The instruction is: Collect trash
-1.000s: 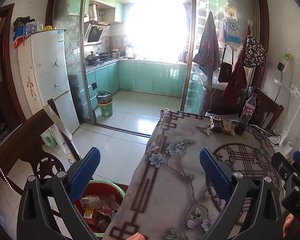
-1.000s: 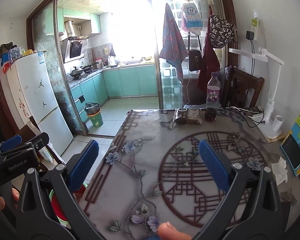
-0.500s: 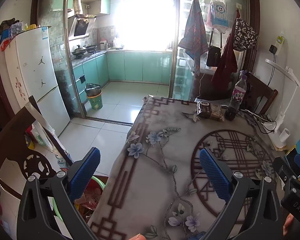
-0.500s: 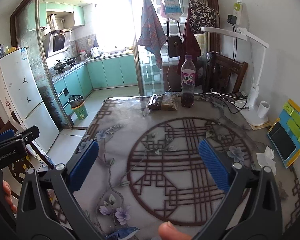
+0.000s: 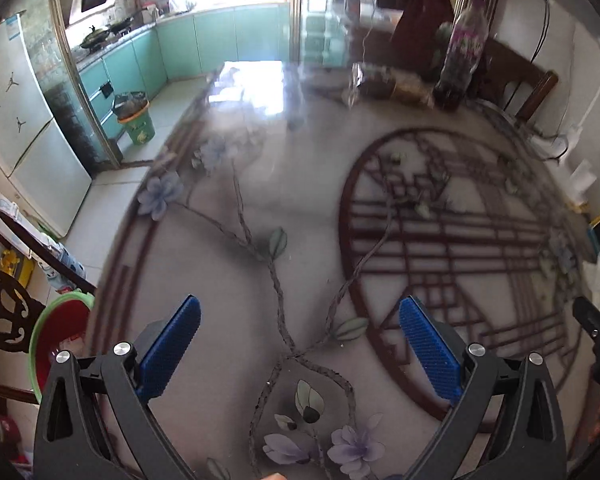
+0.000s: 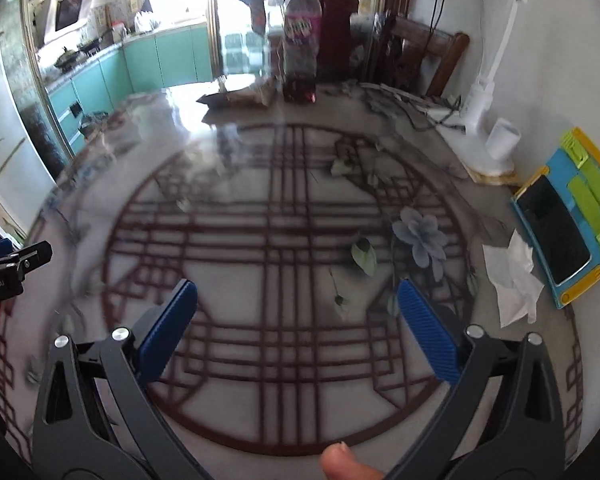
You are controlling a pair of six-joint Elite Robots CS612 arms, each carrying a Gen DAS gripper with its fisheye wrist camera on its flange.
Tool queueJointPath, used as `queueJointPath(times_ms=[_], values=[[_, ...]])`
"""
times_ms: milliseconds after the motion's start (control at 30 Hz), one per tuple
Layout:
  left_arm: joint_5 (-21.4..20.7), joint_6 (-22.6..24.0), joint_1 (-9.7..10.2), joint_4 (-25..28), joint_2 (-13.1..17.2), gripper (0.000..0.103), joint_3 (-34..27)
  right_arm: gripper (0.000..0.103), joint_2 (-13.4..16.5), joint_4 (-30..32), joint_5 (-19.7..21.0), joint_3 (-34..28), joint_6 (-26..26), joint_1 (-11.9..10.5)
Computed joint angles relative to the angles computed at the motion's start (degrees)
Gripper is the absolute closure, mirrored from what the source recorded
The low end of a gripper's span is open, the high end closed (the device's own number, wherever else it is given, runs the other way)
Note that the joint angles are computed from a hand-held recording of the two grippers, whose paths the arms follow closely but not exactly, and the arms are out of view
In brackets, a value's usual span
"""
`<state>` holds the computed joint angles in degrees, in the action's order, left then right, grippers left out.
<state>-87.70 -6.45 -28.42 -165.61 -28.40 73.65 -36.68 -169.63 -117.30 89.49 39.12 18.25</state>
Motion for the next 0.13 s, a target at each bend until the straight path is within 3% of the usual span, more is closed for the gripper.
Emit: queueJointPath(times_ms=[67,133], values=[[-0.92,-2.29,0.03,1.91,2.49,0.008,-2.55,0.004,0.91,0.82,2.58,0.89,0.60,-1.24],[-0.83,-2.69,-0.19,2.86,4.37,0.008,-4.39,0.004,1.52,0.46,2.54,1.98,1.11,-1.95]])
